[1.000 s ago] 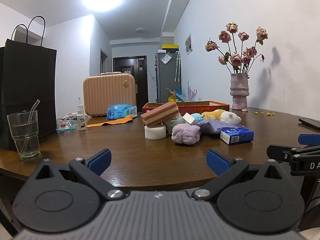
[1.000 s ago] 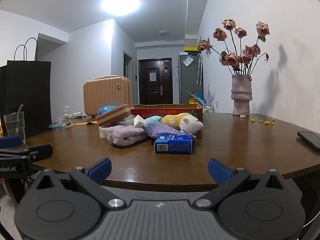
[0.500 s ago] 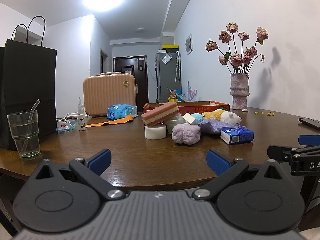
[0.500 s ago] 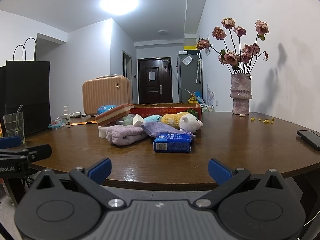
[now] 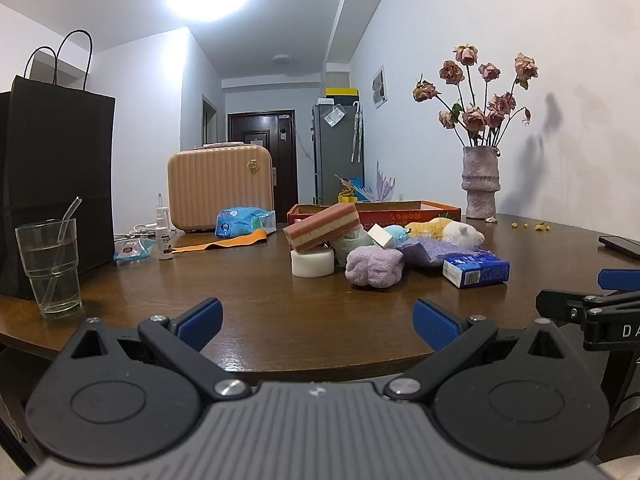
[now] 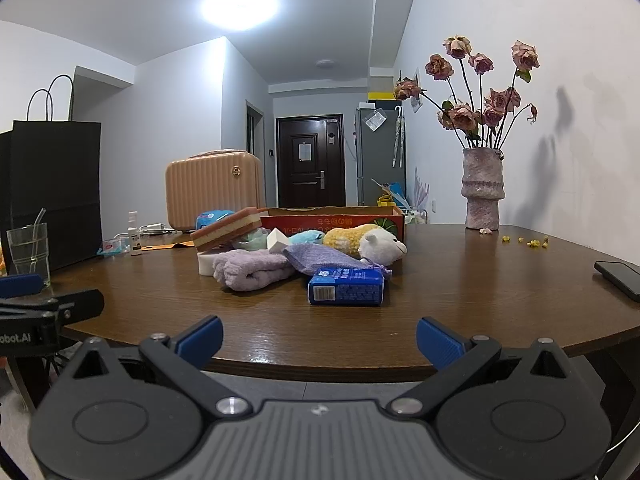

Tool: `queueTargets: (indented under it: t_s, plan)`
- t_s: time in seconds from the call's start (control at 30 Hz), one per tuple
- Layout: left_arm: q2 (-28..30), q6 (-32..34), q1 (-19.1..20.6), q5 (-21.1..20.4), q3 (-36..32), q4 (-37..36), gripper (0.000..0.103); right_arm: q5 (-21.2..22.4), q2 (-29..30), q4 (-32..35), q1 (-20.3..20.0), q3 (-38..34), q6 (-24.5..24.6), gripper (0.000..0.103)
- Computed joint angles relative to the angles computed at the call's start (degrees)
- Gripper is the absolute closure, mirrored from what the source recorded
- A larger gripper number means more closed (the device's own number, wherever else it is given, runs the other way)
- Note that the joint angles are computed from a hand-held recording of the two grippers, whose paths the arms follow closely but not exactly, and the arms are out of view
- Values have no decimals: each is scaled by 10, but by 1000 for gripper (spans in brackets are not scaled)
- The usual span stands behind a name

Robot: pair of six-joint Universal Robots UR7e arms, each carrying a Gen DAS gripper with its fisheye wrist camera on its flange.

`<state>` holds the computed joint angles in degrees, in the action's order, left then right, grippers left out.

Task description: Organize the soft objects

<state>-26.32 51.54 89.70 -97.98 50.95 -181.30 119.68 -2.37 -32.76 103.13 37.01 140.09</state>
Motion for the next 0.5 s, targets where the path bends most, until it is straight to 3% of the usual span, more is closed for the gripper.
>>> queueTargets:
  t_s: [0.37,0.5]
  plan:
    - [-1,5,0,-6,2,8,0,0,-5,-1,-2,7,7,0]
    - [12,-10,-4,-4,-29,30,0,1,-7,0,-3,8,13,0]
